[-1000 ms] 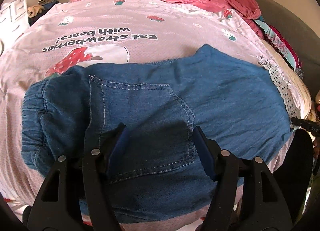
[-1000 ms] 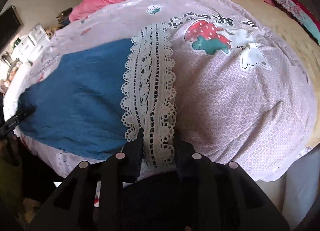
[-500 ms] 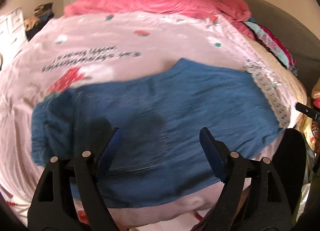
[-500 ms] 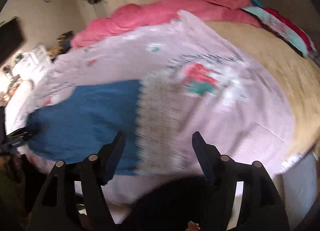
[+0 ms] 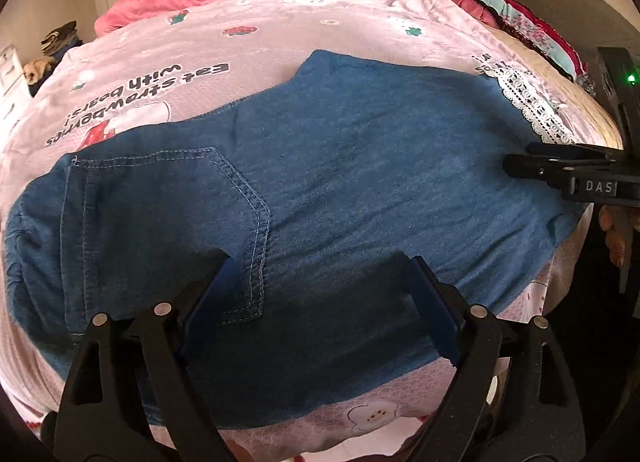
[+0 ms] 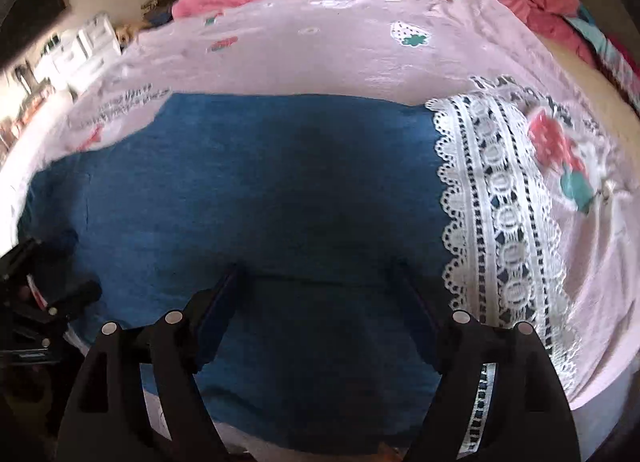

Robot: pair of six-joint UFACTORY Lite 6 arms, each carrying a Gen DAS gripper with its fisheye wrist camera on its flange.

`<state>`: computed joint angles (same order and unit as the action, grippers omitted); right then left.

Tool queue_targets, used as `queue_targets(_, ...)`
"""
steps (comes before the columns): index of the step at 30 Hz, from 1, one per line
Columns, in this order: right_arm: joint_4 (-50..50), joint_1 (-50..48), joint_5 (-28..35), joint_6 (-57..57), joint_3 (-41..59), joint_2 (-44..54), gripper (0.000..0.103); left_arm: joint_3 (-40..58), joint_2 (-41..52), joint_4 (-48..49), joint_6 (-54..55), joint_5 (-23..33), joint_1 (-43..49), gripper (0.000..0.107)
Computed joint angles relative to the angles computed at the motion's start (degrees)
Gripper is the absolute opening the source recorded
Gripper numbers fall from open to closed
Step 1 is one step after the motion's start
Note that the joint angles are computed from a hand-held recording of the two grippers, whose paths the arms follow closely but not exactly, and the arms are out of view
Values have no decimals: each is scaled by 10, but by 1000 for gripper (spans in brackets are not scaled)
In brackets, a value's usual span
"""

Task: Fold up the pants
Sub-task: 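Spread the pants flat with both grippers and release them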

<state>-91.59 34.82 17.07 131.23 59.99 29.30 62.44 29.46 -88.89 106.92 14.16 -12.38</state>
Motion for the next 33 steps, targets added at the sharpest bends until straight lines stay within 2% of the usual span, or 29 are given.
queue_targets(4, -54, 6, 15, 68, -41, -35, 77, -2, -1, -15, 15, -1, -2, 82)
queue_targets(6, -142, 12, 22, 176, -86, -75, 77, -4, -6, -3, 1, 2, 0, 82)
queue_targets(8, -175, 19, 33, 235, -145, -139, 79, -7, -13, 12, -17, 6, 1, 82)
queue_targets(11, -144, 30, 61, 235, -224, -231, 84, -15, -26, 24, -31, 12, 4, 84)
queue_targets(14, -78, 37, 83, 184, -279, -304, 87, -30, -49, 18, -26, 12, 0, 85)
queue_targets(19, 8, 49, 112, 135, -344, -384, 88, -53, -83, -1, -6, 13, -8, 88)
queue_targets(25, 46, 83, 138, 147, -383, -419, 92, -76, -118, 15, -21, 24, -17, 89)
queue_targets(33, -26, 104, 126, 236, -390, -395, 92, -50, -120, 79, -98, 16, -54, 90)
